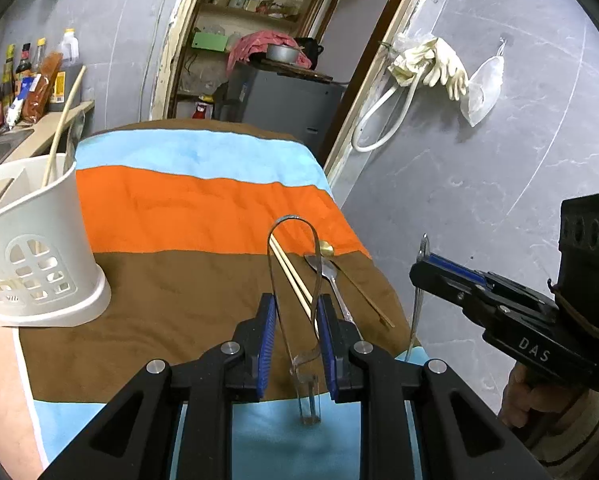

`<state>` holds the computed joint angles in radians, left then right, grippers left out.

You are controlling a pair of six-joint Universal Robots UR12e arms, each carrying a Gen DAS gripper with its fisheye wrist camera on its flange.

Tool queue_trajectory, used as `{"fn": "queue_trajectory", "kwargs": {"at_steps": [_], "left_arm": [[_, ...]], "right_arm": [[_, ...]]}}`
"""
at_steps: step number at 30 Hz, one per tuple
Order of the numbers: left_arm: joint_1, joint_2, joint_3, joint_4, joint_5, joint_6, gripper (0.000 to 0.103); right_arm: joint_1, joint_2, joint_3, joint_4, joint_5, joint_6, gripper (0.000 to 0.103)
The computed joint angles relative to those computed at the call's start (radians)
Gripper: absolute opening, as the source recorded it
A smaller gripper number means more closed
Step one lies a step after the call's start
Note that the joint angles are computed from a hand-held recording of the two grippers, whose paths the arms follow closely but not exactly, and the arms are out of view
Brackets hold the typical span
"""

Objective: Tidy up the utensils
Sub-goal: 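Lift the tongs and fork and carry both above the white caddy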

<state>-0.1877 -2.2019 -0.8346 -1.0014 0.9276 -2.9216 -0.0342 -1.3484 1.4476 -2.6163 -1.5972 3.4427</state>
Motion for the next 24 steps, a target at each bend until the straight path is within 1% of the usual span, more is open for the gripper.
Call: {"fn": "queue_trajectory", "kwargs": {"at_steps": [6, 8, 9, 12, 18, 22, 24], "left_arm": [[0.001, 0.009, -0.016, 0.034, -0.004, 0.011, 0.019], [0.002, 0.010, -0.018, 0.038, -0.005, 0.010, 0.019], [0.002, 0.011, -0.018, 0.040, -0.006, 0.010, 0.019], [0.002, 0.013, -0.022, 0.045, -0.005, 0.013, 0.019], [0.002, 0.018, -0.029, 0.051, -0.001, 0.006, 0.019], [0.005, 0.022, -0.036, 0.071, -0.002, -0.007, 0.019], [0.007, 0.025, -0.041, 0.093, -0.001, -0.019, 0.019]], "right_arm": [[0.005, -0.007, 0.005, -0.006, -0.005, 0.011, 0.016], [0.005, -0.006, 0.005, -0.005, 0.000, 0.014, 0.003], [0.006, -0.004, 0.002, 0.002, -0.009, 0.017, 0.002], [0.002, -0.006, 0.009, -0.003, 0.005, 0.032, 0.002], [0.004, -0.008, 0.016, -0.008, 0.008, 0.039, 0.002], [0.003, -0.009, 0.014, -0.013, 0.016, 0.033, 0.002], [0.005, -0.010, 0.013, -0.024, 0.016, 0.028, 0.002]]}}
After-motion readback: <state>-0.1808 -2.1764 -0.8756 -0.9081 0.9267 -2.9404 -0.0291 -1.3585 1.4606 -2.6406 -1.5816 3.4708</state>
